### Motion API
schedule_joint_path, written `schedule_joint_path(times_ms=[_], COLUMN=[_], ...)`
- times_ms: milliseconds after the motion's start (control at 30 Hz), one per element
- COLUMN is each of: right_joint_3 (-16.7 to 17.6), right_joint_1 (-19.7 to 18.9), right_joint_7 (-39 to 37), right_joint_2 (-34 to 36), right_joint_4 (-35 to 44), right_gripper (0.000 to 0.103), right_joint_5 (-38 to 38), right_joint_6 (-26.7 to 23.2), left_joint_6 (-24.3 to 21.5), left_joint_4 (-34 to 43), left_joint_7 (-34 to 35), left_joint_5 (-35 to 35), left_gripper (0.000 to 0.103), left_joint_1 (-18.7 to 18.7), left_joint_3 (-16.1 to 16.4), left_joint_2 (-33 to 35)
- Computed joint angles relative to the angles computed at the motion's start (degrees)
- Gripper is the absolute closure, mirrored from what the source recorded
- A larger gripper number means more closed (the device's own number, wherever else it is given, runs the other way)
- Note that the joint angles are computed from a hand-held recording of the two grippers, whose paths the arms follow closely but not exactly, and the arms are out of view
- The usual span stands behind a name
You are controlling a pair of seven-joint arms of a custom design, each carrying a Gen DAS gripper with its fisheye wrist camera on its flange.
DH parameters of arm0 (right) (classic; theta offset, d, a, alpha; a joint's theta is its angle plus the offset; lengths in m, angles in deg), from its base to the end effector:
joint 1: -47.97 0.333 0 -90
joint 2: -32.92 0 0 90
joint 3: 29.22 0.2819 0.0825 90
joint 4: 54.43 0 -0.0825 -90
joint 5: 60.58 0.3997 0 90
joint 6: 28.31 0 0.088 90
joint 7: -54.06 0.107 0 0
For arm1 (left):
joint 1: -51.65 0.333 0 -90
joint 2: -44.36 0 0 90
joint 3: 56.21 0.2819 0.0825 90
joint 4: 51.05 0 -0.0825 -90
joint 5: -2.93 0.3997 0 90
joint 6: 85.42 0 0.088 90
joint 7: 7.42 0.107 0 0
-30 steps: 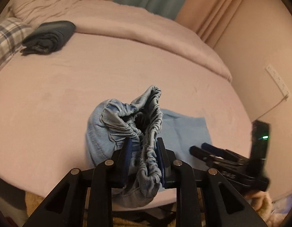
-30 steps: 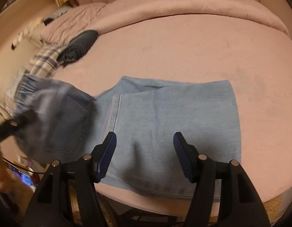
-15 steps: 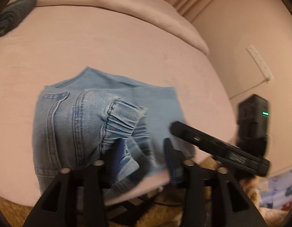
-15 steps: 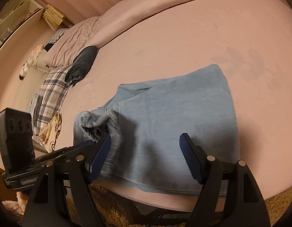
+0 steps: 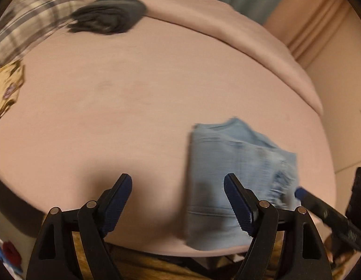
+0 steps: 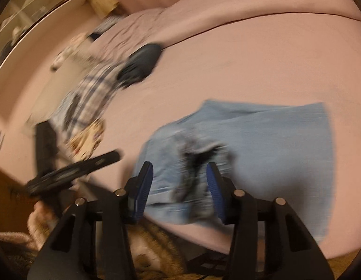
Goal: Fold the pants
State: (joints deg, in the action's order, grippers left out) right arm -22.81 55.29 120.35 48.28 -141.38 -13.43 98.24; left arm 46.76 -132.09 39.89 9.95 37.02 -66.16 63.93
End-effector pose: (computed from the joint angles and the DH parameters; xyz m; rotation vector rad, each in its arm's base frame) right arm 0.6650 0.1790 0.5292 -1.8189 1.3744 0.2411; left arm 0.6546 -0.2760 0.5364 -2.2993 1.7204 -0.7868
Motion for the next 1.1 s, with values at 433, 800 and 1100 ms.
schedule_joint_path(times_ms=[433, 800, 1100], right_joint_3=[1.87, -1.88, -2.17], right_joint_1=[1.1, 2.22, 2.45], right_joint_7=[0.29, 6.43, 9.35], right_joint_2=[0.01, -0.61, -2.5], right_joint_4=[-1.36, -6.31, -6.76], right_gripper=[0.077, 0.076, 0.035], right_joint_5=[-5.36, -15.4, -19.65], right_joint_6=[4.33, 4.92, 6.43], left_joint_6=[-0.35, -4.92, -4.51], left_joint_4=[-0.09, 6.51, 4.95], left_joint_7=[5.3, 7.7, 6.28], left_joint_5=[-2.93, -3.63, -1.67], left_gripper=[0.023, 0.023, 0.023], left_joint_1=[0.31, -1.18, -1.97], left_joint_3=[-1.23, -1.03, -0.43], left_joint_2=[0.84, 6.03, 4.94])
